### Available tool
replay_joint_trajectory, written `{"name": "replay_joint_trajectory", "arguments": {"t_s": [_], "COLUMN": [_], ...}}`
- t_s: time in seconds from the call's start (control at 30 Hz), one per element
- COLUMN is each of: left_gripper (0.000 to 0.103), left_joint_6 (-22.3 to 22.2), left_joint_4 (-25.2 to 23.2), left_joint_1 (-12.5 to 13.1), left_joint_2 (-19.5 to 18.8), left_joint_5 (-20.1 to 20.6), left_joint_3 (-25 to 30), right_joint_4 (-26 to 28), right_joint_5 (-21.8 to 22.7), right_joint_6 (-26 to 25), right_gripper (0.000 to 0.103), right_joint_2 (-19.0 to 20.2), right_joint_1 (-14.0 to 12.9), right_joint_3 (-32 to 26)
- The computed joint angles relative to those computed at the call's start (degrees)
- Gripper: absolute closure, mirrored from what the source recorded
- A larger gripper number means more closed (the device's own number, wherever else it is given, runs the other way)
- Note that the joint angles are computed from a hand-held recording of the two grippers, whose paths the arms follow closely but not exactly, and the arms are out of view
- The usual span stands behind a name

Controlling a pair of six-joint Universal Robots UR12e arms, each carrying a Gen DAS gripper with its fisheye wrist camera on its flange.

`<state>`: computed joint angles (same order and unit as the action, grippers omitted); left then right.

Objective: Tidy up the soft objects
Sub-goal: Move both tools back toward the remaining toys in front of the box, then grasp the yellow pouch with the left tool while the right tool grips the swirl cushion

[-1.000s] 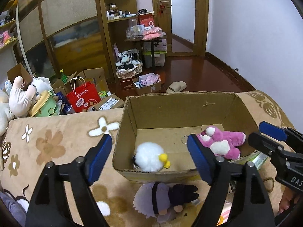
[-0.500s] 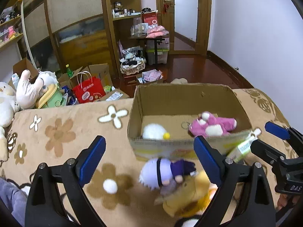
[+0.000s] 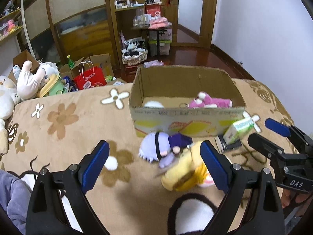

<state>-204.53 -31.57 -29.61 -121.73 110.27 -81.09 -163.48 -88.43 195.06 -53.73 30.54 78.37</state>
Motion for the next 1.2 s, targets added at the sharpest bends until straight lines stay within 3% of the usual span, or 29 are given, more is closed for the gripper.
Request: {"name": "replay_joint_trajectory", "arguments": {"t_s": [0.43, 1.2], "left_gripper": [0.010, 0.010], "left_joint_6": [2.37, 1.11], "left_joint_4": [-3.06, -14.31], "left_joint_1": [-1.38, -0.23], "left_joint_2": [0.09, -2.73], "left_joint_5": [0.04, -7.44], "left_joint_3": [-0.28, 3.70], "right_joint_4": [1.65, 8.78], "right_joint_5": [0.09, 0.77], "right_joint_6": [0.94, 3.02], "right_gripper": [0.012, 0.012], "right_joint_2": [-0.93, 0.79], "right_joint_1": [0.27, -0.02], "right_joint_3": [1.80, 0.11]}}
